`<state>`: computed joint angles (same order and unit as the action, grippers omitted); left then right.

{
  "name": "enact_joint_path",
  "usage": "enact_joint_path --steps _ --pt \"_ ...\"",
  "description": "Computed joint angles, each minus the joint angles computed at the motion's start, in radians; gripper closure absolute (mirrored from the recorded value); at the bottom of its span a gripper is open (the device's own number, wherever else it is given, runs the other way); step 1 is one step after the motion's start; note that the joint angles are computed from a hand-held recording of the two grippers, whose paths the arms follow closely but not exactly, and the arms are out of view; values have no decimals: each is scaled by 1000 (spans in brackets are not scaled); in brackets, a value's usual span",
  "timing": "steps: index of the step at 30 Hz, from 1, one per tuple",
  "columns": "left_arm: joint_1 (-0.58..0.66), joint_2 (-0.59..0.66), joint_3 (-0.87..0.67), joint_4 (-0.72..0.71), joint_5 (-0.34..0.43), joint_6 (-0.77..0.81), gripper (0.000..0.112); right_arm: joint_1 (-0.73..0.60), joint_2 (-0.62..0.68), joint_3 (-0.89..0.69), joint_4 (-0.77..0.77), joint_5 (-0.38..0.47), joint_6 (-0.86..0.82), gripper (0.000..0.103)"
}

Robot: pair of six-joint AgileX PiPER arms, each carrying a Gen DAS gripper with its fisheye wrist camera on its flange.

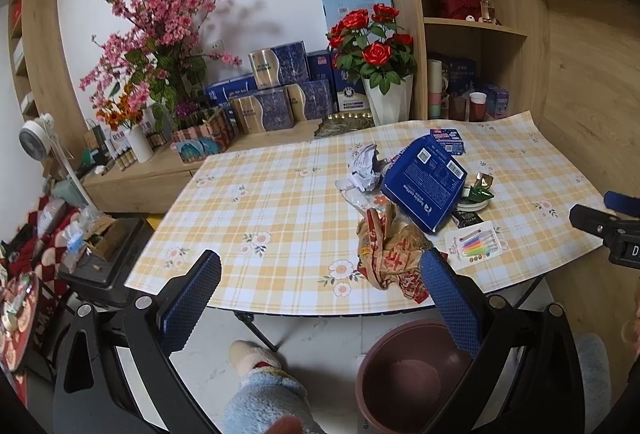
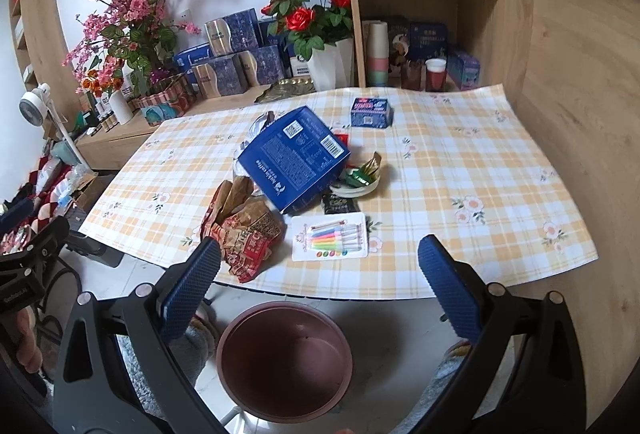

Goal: Collect trash
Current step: 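Move the left tool toward the brown paper bag while the right tool approaches the coloured pen card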

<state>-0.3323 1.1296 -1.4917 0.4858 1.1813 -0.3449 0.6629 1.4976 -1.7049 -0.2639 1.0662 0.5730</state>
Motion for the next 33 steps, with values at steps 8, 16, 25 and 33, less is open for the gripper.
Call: enact_joint_path --steps 8,16,25,33 --pt "137 -13 114 -130 -146 90 14 -49 -39 160 34 -195 38 6" --pt "243 -12 258 -266 -322 188 14 -102 -17 260 99 -332 12 6" --pt "222 89 335 -230 -431 173 14 -167 64 326 178 -420 -54 6" --pt "282 294 240 -316 -499 151 15 -204 203 293 137 -397 -92 6"
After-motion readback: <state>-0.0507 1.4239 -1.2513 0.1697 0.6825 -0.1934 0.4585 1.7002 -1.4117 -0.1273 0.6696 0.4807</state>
